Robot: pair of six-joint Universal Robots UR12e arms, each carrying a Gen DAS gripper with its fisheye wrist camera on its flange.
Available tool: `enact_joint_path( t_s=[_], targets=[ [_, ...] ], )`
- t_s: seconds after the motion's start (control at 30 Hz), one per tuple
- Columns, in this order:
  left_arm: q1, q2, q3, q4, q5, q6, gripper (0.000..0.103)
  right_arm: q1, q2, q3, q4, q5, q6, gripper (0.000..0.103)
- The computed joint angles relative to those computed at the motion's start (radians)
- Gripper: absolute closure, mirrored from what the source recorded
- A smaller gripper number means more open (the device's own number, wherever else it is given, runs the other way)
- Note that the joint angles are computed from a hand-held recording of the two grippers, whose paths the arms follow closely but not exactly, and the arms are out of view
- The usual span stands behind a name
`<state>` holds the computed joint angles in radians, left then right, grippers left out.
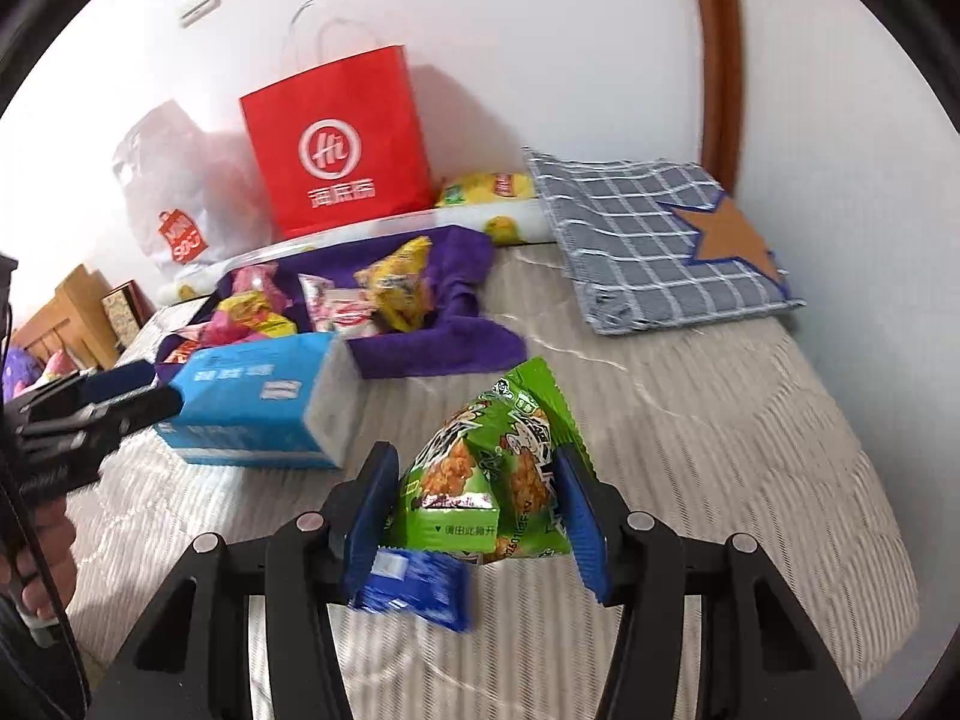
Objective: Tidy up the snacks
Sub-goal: 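Lift the green snack bag with the right gripper while the left grasps the blue biscuit packet, then carry the green bag and blue packet over the towel and release both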
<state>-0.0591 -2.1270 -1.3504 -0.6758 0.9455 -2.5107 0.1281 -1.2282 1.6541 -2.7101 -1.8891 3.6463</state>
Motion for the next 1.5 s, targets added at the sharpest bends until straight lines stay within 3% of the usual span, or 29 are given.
enact_joint_path(
  t_s=[0.13, 0.23, 0.3, 0.4, 0.6, 0.77, 0.93, 1.07, 1.27, 1.37, 1.5],
  targets=[
    [-0.027, 0.027, -0.051, -0.032, -0.002, 0.140, 0.038, -0.007, -0.031, 0.050, -0.004, -0.014, 0.030, 0.052],
    [-0.050, 0.034, -0.078, -0.043, 0.021, 0.200, 0.038, -0.010, -0.050, 0.083, -0.006, -0.023, 0.045, 0.052],
    [-0.063, 0.029, -0.074, -0.088, 0.036, 0.198, 0.038, -0.010, -0.060, 0.099, -0.006, -0.033, 0.047, 0.052],
    [-0.069, 0.009, -0.031, -0.234, 0.007, 0.163, 0.038, -0.014, -0.076, 0.124, -0.011, -0.038, 0.048, 0.052],
    [-0.086, -0.018, 0.011, -0.376, 0.009, 0.111, 0.038, -0.026, -0.099, 0.165, -0.029, -0.035, 0.056, 0.052],
    [-0.102, -0.008, -0.025, -0.285, 0.029, 0.049, 0.034, -0.035, -0.111, 0.189, -0.035, -0.035, 0.064, 0.052],
    [-0.142, 0.002, -0.078, -0.086, 0.157, -0.107, 0.034, -0.042, -0.122, 0.210, -0.037, -0.030, 0.081, 0.052],
    [-0.177, 0.010, -0.128, 0.078, 0.286, -0.126, 0.036, -0.042, -0.131, 0.222, -0.034, -0.033, 0.092, 0.052],
    [-0.162, 0.014, -0.130, 0.080, 0.253, -0.111, 0.059, -0.036, -0.130, 0.223, -0.033, -0.025, 0.097, 0.052],
    [-0.147, 0.015, -0.114, 0.025, 0.220, -0.111, 0.059, -0.031, -0.121, 0.212, -0.037, -0.017, 0.088, 0.052],
    [-0.128, 0.027, -0.119, 0.025, 0.192, -0.115, 0.059, -0.024, -0.104, 0.187, -0.039, -0.007, 0.070, 0.053]
  ],
)
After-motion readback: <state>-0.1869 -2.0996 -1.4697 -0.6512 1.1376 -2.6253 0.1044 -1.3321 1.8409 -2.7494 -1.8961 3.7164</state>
